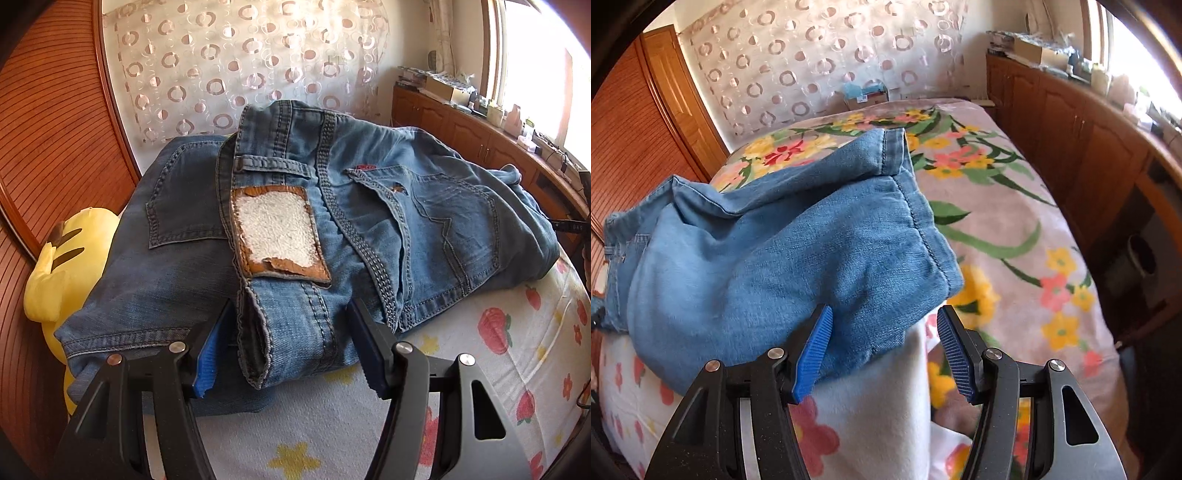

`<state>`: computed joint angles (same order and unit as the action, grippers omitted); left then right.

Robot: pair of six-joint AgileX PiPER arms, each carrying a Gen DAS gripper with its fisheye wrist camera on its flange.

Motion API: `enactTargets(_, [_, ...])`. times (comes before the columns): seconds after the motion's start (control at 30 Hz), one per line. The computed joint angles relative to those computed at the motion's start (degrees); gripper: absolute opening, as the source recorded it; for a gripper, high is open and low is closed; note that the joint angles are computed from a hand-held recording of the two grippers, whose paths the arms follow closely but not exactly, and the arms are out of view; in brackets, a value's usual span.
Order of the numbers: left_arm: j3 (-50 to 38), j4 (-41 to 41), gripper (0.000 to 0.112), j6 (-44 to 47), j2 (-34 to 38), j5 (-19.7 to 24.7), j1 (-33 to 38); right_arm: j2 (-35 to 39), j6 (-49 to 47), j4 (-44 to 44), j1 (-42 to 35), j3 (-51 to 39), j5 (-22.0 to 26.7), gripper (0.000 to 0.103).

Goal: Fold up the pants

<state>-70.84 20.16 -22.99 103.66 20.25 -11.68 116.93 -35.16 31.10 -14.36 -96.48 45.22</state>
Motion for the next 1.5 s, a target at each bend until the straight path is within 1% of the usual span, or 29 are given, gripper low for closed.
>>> enactTargets(0.1, [-0.17, 0.09, 0.064, -0.26, 0.11, 0.18, -0.03, 2.95, 1.7, 0.27, -0.74, -4.84, 3.68, 0.061])
enactTargets(0.17, [-0.08, 0.7, 0.064, -0.86, 0.2, 0.1, -0.14, 4.18, 2.45, 0.65, -0.99, -6.74, 4.69, 0.061])
enactTargets(0.2, [-0.03, 1.08, 0.064, -1.14, 0.21, 0.06, -0.22, 4.13, 2.67, 0.3, -0.87, -6.95, 4.23, 0.06])
enactTargets(0.23, [-0.02, 1.14, 0.062, -1.07, 0.21, 0.08, -0.28, 3.36, 1.83, 0.6, -0.47, -5.89, 3.04, 0.047])
enactTargets(0.27, [-0.12, 0.65, 0.062, -0.48, 0.22, 0.15, -0.29, 2.07, 1.79, -0.41, 0.37, -4.06, 0.44, 0.044])
enactTargets(0.3, [-0.25, 0.51, 0.061, -0.27, 0.24, 0.29, -0.28, 0.48, 1.74, -1.56, 1.04, -2.14, -2.21, 0.028])
enactTargets(0.33, [-0.32, 0.14, 0.061, 0.13, 0.23, 0.33, -0.23, -0.48, 0.58, -1.34, 1.3, -1.22, -3.68, 0.019])
enactTargets(0.4, [-0.32, -0.48, 0.061, 0.88, 0.22, 0.31, -0.09, -1.71, -2.96, 1.87, 0.97, -0.44, -4.7, 0.018])
enactTargets(0.43, [-0.2, -0.65, 0.061, 1.11, 0.17, 0.19, -0.01, -1.98, -4.21, 3.08, 0.8, -0.83, -4.19, 0.015])
enactTargets(0.57, [-0.02, -0.19, 0.061, 0.57, 0.13, 0.02, -0.08, -2.06, -7.68, 7.03, -0.25, -3.32, -1.52, 0.013])
enactTargets(0.7, [0.59, 0.09, 0.061, 0.35, -0.18, -0.59, -0.1, -2.44, -11.03, 9.37, -1.19, -3.52, -1.62, 0.012])
enactTargets(0.83, [1.56, -0.7, 0.061, 0.82, -1.02, -1.11, 0.08, -4.36, -16.28, 11.55, -1.18, 2.83, -5.58, 0.012])
enactTargets(0.97, [2.13, 0.4, 0.06, -0.27, -1.11, -1.66, 0.11, -3.78, -15.24, 9.7, -0.2, 3.73, -6.65, 0.012])
enactTargets(1.03, [2.08, -0.03, 0.058, -0.34, -0.91, -2.02, 0.46, -3.15, -14.05, 8.69, 0.02, 3.16, -6.43, 0.012])
enactTargets(1.07, [2.19, -0.16, 0.056, -0.53, -0.94, -2.4, 0.68, -2.83, -13.34, 8.11, 0.21, 2.7, -6.41, 0.012])
enactTargets(1.13, [2.33, 2.33, 0.039, -3.08, -0.85, -2.77, 0.65, -3.05, -11.99, 7.03, 0.5, 2.46, -6.15, 0.012])
enactTargets(1.17, [2.24, 3.55, 0.034, -4.06, -0.74, -2.69, 0.55, -3.05, -12.31, 7.13, 0.33, 2.68, -6.29, 0.012])
enactTargets(1.2, [2.27, 3.5, 0.027, -3.86, -0.81, -2.87, 0.53, -3.36, -11.27, 6.15, 0.8, 2.46, -6.46, 0.012])
enactTargets(1.23, [2.57, 1.2, 0.023, -1.88, -1.29, -3.62, 0.8, -3.79, -11.17, 5.8, 0.98, 2.85, -7.28, 0.012])
enactTargets(1.27, [2.5, 0.08, 0.022, -0.85, -1.53, -3.53, 0.79, -5.17, -9.72, 4.69, 1.67, 3.61, -7.82, 0.011])
enactTargets(1.3, [2.47, 1.26, 0.02, -1.81, -1.86, -3.26, 0.46, -5.58, -9.7, 4.83, 1.6, 3.6, -7.66, 0.011])
enactTargets(1.33, [2.63, 4.56, 0.019, -4.86, -2.49, -3.23, 0.01, -6.34, -9.66, 4.88, 1.64, 4.04, -7.99, 0.01])
enactTargets(1.37, [2.66, 5.57, 0.019, -5.9, -3.0, -3.12, -0.15, -7.32, -9.81, 4.95, 1.6, 4.83, -8.58, 0.01])
enactTargets(1.5, [1.93, 6.33, 0.017, -6.18, -6.24, -2.43, -0.18, -11.34, -11.88, 6.42, 0.75, 8.0, -9.69, 0.009])
